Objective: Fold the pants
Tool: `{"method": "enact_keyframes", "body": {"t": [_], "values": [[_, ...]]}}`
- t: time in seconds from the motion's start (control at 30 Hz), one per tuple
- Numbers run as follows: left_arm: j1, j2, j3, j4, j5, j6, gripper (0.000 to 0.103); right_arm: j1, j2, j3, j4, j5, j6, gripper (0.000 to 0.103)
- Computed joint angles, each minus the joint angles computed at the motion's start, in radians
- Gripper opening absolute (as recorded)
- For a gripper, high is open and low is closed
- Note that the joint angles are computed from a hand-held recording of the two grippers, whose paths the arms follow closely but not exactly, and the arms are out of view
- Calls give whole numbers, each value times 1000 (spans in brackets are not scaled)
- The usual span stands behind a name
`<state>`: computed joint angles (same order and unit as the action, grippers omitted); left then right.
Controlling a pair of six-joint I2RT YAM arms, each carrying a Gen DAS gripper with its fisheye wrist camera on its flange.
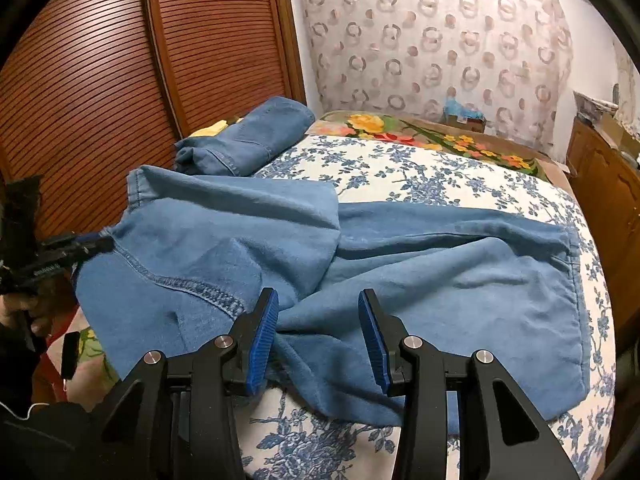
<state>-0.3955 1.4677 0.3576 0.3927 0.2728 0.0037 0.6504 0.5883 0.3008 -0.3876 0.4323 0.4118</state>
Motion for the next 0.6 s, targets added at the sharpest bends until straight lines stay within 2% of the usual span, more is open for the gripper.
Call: {"method": "enact_keyframes", "body": {"t": [0.13,0.2,0.3,0.4,0.53,0.57,0.6], "values": [[62,-216,-53,-111,39,19,19,22,-18,7,-6,4,2,43],[82,-264,-52,-163,51,35,19,41,1,8,18,15,4,43],[84,-260,-48,-182,40,53,19,41,34,6,74,-3,-6,43],[69,-220,-49,-161,17,49,19,21,79,-3,145,-70,-25,43],[62,-168,-47,-132,5,41,20,-6,107,-22,168,-135,-58,43],[60,-163,-46,-130,2,40,20,-14,111,-27,169,-148,-62,41],[58,-161,-45,-130,0,39,20,-20,110,-37,170,-162,-67,33]]}}
